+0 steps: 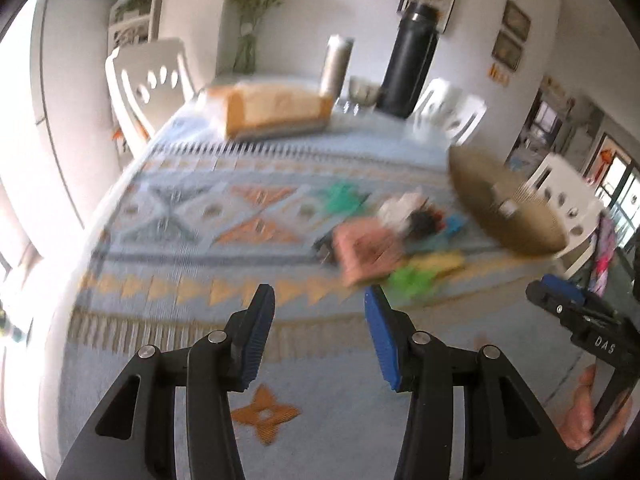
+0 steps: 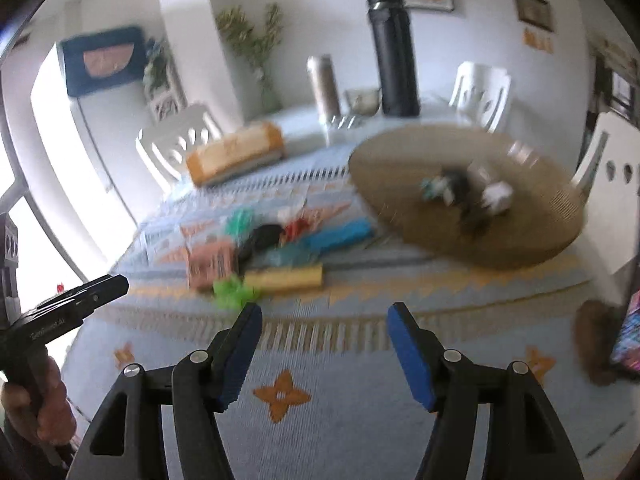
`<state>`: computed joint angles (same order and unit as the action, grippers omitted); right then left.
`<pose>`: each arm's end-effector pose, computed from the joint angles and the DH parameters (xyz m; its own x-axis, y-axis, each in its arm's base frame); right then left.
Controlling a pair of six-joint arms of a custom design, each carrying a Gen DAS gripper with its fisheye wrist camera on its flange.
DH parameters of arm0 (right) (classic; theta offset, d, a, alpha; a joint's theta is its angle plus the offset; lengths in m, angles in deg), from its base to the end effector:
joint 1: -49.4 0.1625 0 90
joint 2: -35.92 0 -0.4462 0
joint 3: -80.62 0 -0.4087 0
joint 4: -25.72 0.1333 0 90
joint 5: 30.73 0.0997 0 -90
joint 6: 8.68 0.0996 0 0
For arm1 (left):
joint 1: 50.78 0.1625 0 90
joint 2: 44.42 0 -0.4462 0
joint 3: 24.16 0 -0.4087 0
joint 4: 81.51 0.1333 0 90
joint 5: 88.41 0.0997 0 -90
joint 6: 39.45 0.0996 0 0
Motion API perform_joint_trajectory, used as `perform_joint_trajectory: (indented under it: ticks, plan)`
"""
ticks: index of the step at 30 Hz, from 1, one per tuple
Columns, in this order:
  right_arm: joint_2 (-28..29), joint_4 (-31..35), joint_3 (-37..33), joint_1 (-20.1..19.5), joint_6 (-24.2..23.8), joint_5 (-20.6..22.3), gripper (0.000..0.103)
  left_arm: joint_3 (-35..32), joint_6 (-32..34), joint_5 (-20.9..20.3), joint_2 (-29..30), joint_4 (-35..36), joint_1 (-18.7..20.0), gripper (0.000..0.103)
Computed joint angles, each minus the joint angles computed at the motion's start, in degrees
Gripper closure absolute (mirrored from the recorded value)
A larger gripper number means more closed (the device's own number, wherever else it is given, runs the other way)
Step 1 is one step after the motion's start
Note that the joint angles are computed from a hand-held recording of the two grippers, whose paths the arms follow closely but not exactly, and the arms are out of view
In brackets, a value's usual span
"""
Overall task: Organize rigid objects
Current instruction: 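Carry the charger and dinosaur over the golden bowl and open both grippers, then move both open grippers back toward the remaining items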
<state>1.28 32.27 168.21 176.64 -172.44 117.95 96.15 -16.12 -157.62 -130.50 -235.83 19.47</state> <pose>0.3735 -0.4116 -0.0053 -0.7951 0.2212 0.5648 -0.3115 0.6500 -0.6931 -0.0107 -0.5289 0.3472 -0.7474 0.4588 -0.4806 0.6407 0.6890 -0.3387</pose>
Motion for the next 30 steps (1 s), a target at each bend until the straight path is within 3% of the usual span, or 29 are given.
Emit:
perform_joint_trajectory:
  ticks: [4,6,9,17,26,28,30]
  plan:
    - [3.4,4.7,-2.7,-1.8,2.5,-0.1,0.039,-0.5,-0.9,1.3,1.7,2.1,2.0,0.059]
    - [3.2,3.3,-2.4,-1.9,1.1,-0.1,0.039,0.7,0.9,0.3,0.9,-1.0,1.8,0.059]
    - [4.1,6.3,-3.7,-2.3,3.4,0.7,0.039,0.8,1.4,0.9,1.0,-0.4,1.6,0.059]
    - [4.5,6.8,-4.1,-2.1,2.5,0.4,0.039,1.7,3.3,2.2,1.0,-0.9,0.7,0.059]
    - [4.9,7.3,-4.5,-2.0,2.6,0.7,0.039,4.6,7.1,7.2,1.0,-5.0,-1.8,0.059]
    - [5.0,7.6,-4.6,-2.1,2.3,0.1,0.039,4.1,7.7,6.8,1.1,-3.3,-1.8,0.059]
    - [4.8,10.8,-5.2,-3.0,3.7,-3.8,0.039,2.2,7.8,5.5,1.4,2.0,-1.6,0.059]
